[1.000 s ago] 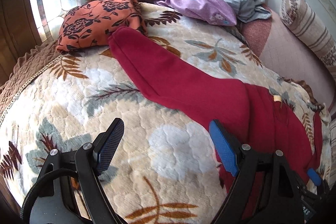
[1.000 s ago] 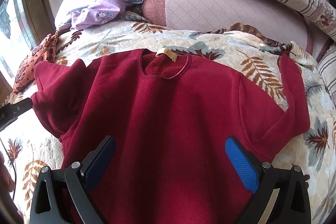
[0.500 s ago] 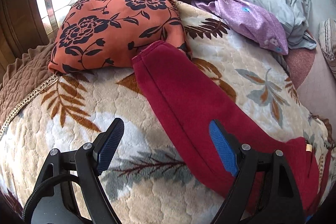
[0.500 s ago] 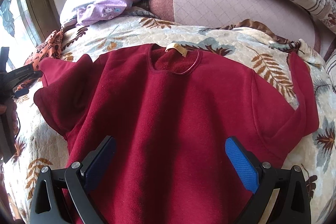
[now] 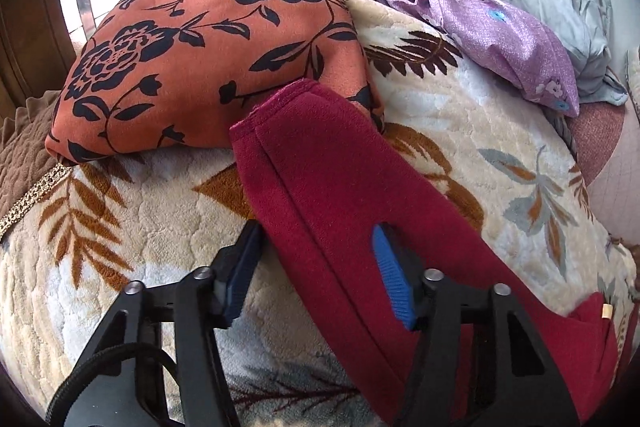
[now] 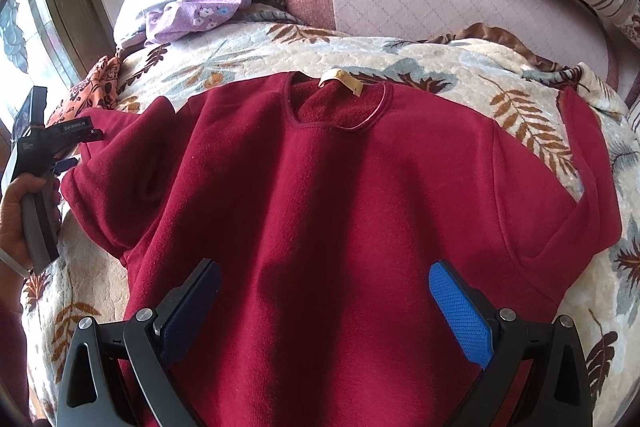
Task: Fold small clothes
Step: 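Close the left tool on the red sweatshirt sleeve cuff, then lift the sleeve with the left tool and lay it across the body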
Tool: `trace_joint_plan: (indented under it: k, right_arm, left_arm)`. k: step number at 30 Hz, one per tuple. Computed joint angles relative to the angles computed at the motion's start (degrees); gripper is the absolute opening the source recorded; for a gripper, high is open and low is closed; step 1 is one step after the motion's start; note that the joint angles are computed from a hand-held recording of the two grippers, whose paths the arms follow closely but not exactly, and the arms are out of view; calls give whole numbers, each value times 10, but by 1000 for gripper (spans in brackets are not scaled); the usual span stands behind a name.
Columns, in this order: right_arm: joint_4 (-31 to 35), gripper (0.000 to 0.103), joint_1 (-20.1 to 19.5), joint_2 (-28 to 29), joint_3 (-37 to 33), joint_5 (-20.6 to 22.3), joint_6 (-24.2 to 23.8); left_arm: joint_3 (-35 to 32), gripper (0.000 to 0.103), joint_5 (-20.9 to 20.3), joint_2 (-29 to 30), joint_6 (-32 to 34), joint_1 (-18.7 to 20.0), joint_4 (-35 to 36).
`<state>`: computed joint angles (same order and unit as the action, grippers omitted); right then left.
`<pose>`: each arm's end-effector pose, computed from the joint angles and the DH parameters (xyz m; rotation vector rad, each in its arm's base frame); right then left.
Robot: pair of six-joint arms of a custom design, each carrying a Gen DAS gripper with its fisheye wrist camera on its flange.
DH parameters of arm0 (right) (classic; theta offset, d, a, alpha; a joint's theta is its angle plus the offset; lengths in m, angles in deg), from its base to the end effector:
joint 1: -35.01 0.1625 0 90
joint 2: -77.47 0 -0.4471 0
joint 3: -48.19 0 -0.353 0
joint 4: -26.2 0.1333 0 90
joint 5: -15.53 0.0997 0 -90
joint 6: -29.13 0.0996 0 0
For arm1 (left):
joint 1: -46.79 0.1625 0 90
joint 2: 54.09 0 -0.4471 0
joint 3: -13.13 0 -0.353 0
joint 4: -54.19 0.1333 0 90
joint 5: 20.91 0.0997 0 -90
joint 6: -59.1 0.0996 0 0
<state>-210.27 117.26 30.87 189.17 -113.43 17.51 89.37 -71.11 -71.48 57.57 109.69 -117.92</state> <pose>0.0157 -0.4085 0.1665 -0.3028 -2.1898 0.9198 -0.1576 -0.7406 -0.0369 0.3678 2.4536 -0.7149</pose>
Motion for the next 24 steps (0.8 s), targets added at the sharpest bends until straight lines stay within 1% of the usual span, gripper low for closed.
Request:
trace_joint_plan:
  k: [2, 3, 4, 5, 7, 9, 15, 19, 24]
  right_arm:
    - [2, 103, -1, 1, -1, -1, 3]
    - [3, 103, -1, 0, -1, -1, 4]
    - [3, 103, -1, 0, 0, -1, 6]
    - [2, 103, -2, 1, 0, 0, 6]
    - [1, 103, -3, 0, 1, -1, 7]
    - [0, 103, -5, -1, 3, -1, 7]
    - [-2, 103, -2, -4, 7, -2, 11]
    - [-9, 103, 7, -2, 10, -3, 11]
    - [-5, 103, 18, -4, 11, -11, 9]
  left_arm:
    - [-8, 29, -12, 2, 3, 4, 0]
    - [-8, 24, -20, -1, -1, 6, 3]
    - [-9, 13, -39, -5, -7, 10, 9]
    - [-7, 10, -59, -12, -16, 15, 15]
    - [4, 9, -75, -24, -24, 17, 14]
    - [22, 9, -77, -37, -11, 15, -5]
    - [51, 8, -31, -75, 32, 1, -61]
    - [62, 8, -16, -96, 45, -1, -67]
    - [117, 8, -46, -127, 55, -18, -93]
